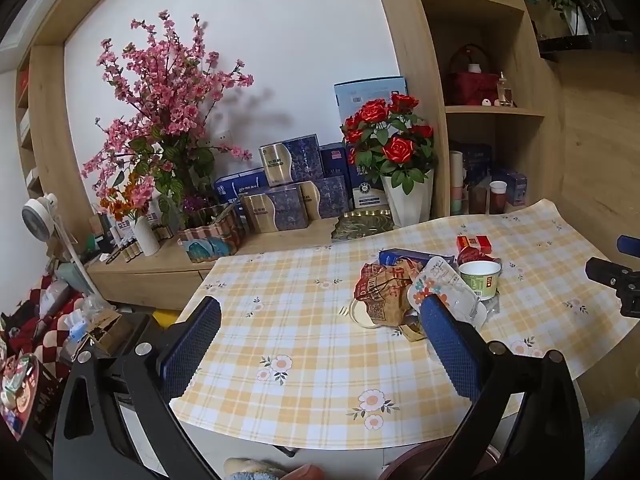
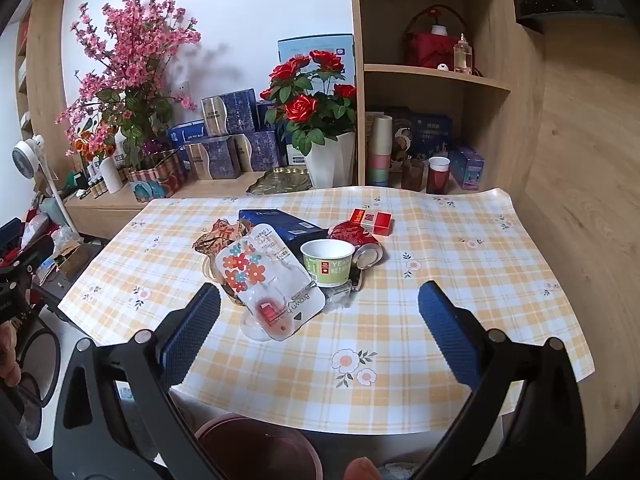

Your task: Collect trash

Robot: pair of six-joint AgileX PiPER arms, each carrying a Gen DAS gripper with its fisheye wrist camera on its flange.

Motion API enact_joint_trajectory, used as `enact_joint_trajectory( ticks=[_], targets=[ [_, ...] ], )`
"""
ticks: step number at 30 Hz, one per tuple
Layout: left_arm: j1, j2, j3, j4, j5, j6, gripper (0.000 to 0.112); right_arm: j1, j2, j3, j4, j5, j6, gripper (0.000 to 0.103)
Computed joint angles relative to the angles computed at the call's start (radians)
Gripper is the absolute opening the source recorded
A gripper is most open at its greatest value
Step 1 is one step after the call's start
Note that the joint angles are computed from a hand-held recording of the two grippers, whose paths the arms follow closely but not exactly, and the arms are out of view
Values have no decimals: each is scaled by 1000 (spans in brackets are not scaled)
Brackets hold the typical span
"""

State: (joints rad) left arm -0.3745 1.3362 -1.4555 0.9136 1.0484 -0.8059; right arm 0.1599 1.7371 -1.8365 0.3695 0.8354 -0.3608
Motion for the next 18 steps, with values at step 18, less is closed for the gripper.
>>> enact_joint_trajectory(
  ticks=[18],
  targets=[
    [15, 20, -25, -26, 5, 23, 98, -4, -5, 20, 2, -27, -17, 97]
  ],
)
